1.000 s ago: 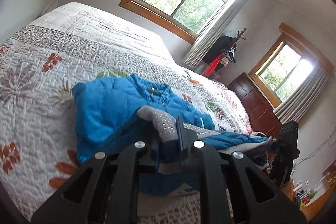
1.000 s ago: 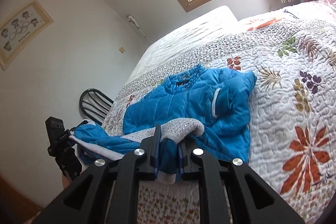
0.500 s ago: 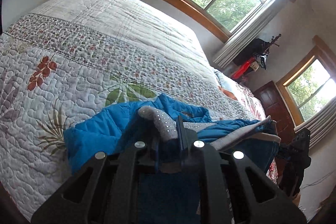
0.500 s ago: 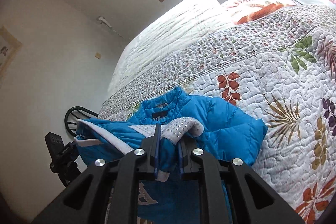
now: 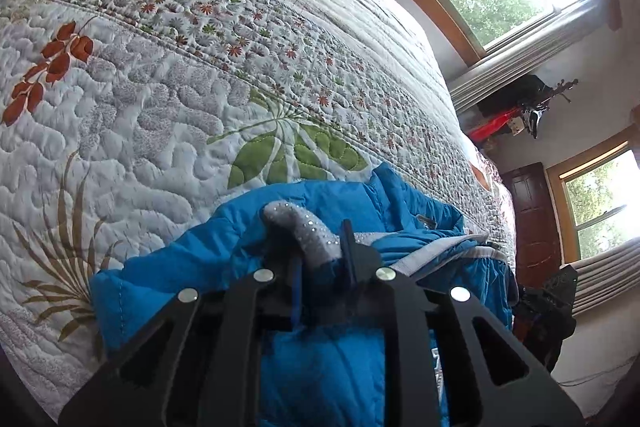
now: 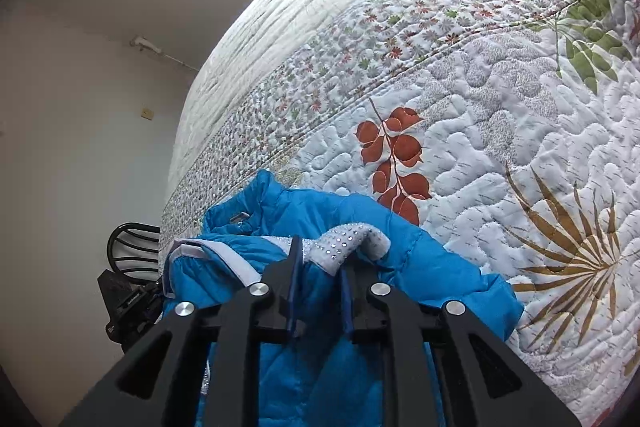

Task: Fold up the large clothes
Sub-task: 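Lay the folded hem onto the jacket and open both grippers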

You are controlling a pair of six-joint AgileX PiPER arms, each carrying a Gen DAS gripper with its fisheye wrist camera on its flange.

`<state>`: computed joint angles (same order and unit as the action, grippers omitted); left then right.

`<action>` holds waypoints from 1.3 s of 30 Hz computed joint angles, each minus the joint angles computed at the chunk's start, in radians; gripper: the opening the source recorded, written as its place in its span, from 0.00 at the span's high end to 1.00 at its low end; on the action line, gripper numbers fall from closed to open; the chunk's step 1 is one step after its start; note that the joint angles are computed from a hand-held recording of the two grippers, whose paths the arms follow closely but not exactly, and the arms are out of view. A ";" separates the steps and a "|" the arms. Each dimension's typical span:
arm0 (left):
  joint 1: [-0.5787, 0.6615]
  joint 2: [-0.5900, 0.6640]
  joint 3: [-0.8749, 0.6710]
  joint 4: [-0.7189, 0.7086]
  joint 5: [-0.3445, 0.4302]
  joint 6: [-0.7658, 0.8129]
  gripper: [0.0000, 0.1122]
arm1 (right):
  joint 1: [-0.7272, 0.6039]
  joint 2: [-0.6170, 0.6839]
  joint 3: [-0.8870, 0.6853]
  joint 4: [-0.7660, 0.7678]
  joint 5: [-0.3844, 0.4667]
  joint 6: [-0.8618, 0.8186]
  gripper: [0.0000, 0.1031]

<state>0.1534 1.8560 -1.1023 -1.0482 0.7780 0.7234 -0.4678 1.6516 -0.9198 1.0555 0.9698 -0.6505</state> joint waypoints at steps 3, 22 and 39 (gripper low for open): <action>0.045 -0.007 -0.010 -0.013 0.098 0.006 0.79 | -0.064 -0.035 0.024 0.037 0.075 -0.040 0.65; 0.013 -0.485 0.448 0.023 -0.151 0.305 0.39 | 0.068 -0.400 0.301 -0.117 -0.173 -0.048 0.41; -0.197 -0.564 0.465 0.079 -0.460 0.110 0.92 | 0.033 -0.415 0.222 -0.142 -0.206 0.012 0.96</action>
